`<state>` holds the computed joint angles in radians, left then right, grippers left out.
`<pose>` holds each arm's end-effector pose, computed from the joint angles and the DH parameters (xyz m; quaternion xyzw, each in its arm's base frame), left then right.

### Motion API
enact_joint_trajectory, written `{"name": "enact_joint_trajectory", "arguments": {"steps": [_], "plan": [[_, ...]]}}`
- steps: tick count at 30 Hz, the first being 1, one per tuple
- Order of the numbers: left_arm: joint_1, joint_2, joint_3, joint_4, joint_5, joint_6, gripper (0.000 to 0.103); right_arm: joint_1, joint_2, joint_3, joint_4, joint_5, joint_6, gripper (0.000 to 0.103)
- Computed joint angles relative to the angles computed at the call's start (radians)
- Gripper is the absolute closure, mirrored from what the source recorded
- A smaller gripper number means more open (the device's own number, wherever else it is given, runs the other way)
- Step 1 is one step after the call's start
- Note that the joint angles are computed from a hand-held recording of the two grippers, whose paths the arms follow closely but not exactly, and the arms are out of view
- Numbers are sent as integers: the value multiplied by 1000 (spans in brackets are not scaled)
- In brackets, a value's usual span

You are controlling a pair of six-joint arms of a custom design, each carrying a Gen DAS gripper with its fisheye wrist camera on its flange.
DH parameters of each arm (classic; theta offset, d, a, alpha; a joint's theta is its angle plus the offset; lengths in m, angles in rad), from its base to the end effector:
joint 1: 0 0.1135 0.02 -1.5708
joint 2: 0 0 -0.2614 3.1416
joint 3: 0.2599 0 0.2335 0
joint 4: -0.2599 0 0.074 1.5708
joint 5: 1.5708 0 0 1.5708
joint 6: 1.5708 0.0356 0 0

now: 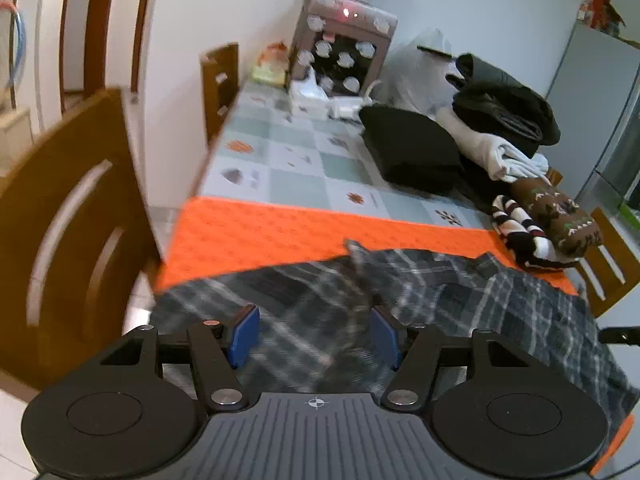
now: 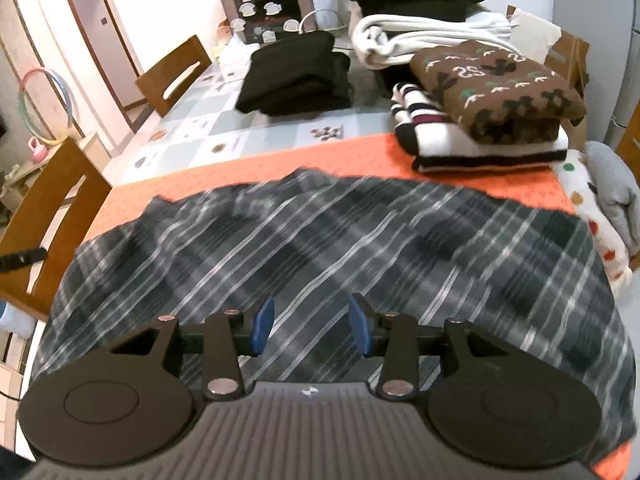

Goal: Fold clothes
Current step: 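Grasp the plaid garment edge with the left tool while the right tool grasps it too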

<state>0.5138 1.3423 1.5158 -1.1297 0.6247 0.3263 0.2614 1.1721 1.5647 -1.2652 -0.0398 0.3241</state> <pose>0.2123 0.0959 0.3821 0.0076 0.9118 -0.1501 0.3823 0.1682 0.0465 0.4122 0.0227 0.9392 0.1166 0.3220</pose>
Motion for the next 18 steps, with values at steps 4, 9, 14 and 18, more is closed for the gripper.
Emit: {"name": "enact_joint_trajectory", "arguments": {"steps": [4,9,14,18], "plan": [[-170,7,-89,157,-107,-179,39,-226,110,3,85,-214,-190,55],[-284,80,-107,272,-178,-313,39,-322,325,77,167,-358,-317,48],[-339,179,-63,325,-192,-404,39,-320,522,182,213,-414,-367,46],[-366,246,-37,347,-202,-458,39,-304,648,268,210,-425,-396,45]]}}
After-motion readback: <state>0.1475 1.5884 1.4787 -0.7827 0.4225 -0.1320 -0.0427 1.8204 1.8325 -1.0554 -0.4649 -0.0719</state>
